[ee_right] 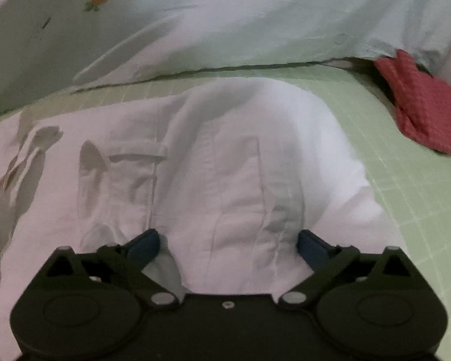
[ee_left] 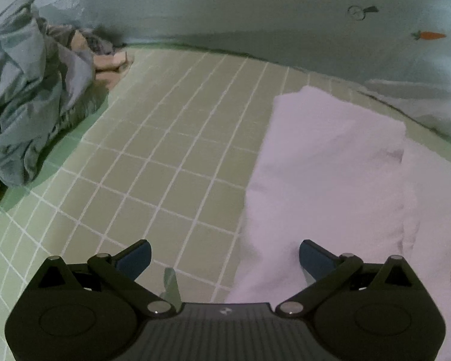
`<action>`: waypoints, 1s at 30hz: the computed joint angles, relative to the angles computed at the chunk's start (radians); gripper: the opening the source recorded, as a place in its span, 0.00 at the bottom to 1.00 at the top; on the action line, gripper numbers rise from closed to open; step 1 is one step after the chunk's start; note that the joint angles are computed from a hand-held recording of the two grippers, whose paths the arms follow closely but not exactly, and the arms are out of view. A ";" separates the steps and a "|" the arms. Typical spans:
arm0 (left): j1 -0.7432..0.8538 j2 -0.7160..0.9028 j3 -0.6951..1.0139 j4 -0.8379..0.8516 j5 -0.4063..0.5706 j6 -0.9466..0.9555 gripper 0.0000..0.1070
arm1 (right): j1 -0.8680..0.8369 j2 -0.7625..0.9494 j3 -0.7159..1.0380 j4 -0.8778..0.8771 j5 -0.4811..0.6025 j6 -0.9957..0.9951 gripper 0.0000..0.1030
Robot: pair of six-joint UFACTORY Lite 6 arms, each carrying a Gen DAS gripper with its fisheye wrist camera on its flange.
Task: Fold clothes
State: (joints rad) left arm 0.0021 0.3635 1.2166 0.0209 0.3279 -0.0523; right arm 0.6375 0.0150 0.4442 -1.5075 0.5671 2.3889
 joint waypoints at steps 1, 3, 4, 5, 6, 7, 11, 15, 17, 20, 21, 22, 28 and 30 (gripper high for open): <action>0.004 0.009 0.005 -0.018 0.001 0.015 0.96 | -0.020 -0.009 0.008 0.024 -0.022 -0.040 0.97; 0.011 0.028 0.019 -0.068 0.007 0.060 0.96 | -0.045 -0.005 0.033 0.067 -0.048 -0.106 0.98; 0.012 0.036 0.024 -0.084 0.007 0.078 0.96 | -0.050 0.004 0.045 0.081 -0.054 -0.120 0.98; 0.013 0.044 0.028 -0.099 0.008 0.095 0.96 | -0.048 0.014 0.055 0.092 -0.051 -0.130 0.98; 0.013 0.050 0.033 -0.110 0.009 0.109 0.96 | -0.040 0.024 0.064 0.110 -0.043 -0.137 0.98; 0.014 0.056 0.037 -0.128 0.009 0.128 0.96 | -0.031 0.034 0.074 0.129 -0.034 -0.145 0.98; 0.022 0.077 0.048 -0.226 0.000 0.237 0.96 | -0.014 0.002 0.081 0.262 -0.013 -0.243 0.98; 0.033 0.114 0.090 -0.350 0.021 0.383 0.89 | -0.003 -0.032 0.101 0.380 0.019 -0.333 0.96; 0.039 0.130 0.111 -0.415 0.042 0.448 0.84 | 0.013 -0.051 0.107 0.407 0.041 -0.322 0.96; 0.045 0.136 0.119 -0.510 0.063 0.537 0.74 | 0.027 -0.092 0.096 0.427 0.059 -0.297 0.94; 0.044 0.134 0.116 -0.531 0.062 0.563 0.68 | 0.035 -0.101 0.094 0.435 0.072 -0.293 0.94; 0.044 0.131 0.112 -0.561 0.064 0.597 0.63 | 0.043 -0.111 0.091 0.443 0.087 -0.290 0.93; 0.055 0.107 0.110 -0.702 0.116 0.707 0.23 | 0.065 -0.153 0.072 0.474 0.141 -0.272 0.91; 0.068 0.085 0.106 -0.764 0.148 0.733 0.13 | 0.073 -0.172 0.060 0.471 0.149 -0.262 0.91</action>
State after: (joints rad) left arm 0.0705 0.4488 1.3229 -0.7428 0.4756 0.6808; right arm 0.7105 -0.1570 0.5043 -1.0367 0.7164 2.1273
